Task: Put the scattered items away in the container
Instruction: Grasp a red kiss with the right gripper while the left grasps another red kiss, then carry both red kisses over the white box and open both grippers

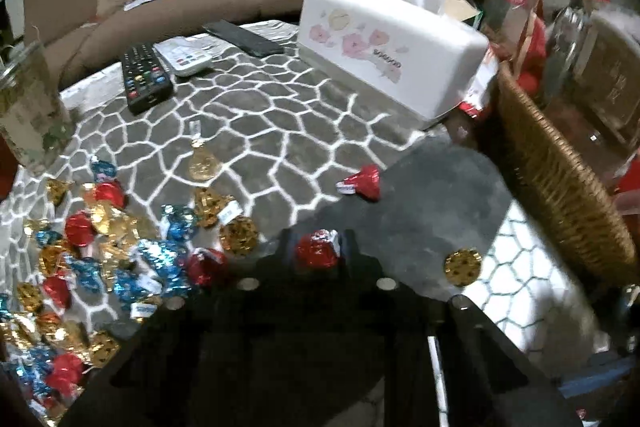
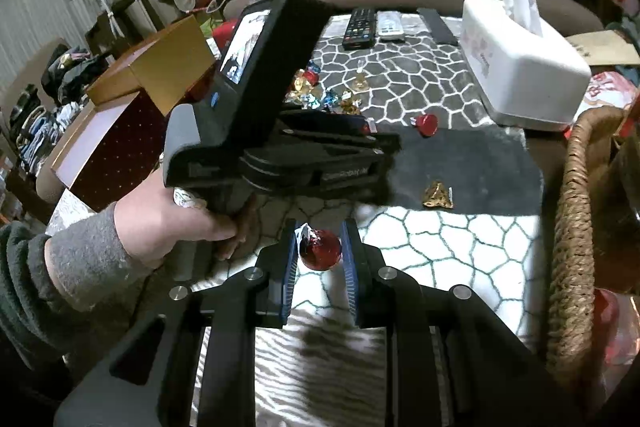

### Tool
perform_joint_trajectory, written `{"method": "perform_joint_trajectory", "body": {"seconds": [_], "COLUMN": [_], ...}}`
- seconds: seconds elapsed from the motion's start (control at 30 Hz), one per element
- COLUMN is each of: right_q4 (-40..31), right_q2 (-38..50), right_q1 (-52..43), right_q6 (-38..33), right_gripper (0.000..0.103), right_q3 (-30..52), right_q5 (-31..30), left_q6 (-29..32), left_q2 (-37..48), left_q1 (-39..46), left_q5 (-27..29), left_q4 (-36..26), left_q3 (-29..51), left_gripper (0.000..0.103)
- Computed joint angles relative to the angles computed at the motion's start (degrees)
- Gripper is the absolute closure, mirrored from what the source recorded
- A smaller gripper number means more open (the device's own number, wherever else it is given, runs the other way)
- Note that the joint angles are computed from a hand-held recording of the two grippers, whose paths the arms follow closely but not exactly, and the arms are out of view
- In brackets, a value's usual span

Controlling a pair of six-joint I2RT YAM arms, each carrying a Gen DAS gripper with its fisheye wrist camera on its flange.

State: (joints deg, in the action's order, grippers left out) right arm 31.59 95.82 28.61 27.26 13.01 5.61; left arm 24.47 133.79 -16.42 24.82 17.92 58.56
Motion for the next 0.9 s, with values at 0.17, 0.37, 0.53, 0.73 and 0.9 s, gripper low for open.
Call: {"method": "perform_joint_trajectory", "body": {"seconds": [0.17,0.37,0.53,0.73,0.9], "right_q4": [-1.59,-4.23,-8.45,-10.01,-17.11], "right_q2": [-0.83,-3.02,-6.25,-7.15,3.56], "right_q1": [1.63,5.06,9.64,16.96,23.98], "right_q6": [0.99,2.13,4.26,9.98,10.11], "right_gripper": [0.083,0.083,0.083,0.083,0.083], "right_q3": [0.84,2.39,4.65,11.14,29.75], "right_q5": [1.33,3.88,7.46,7.41,7.4], "left_q6": [-0.94,1.64,9.95,29.02,36.5], "left_q2": [-1.87,-12.57,-25.27,-30.68,-20.44], "left_q1": [2.49,10.88,22.65,43.15,55.58], "left_q5": [0.34,8.55,17.5,25.47,24.94], "left_q4": [1.3,-3.75,-19.52,-46.28,-59.26], "left_q3": [-2.53,-9.74,-12.62,-3.61,13.25], "left_gripper": [0.081,0.081,0.081,0.081,0.081]}}
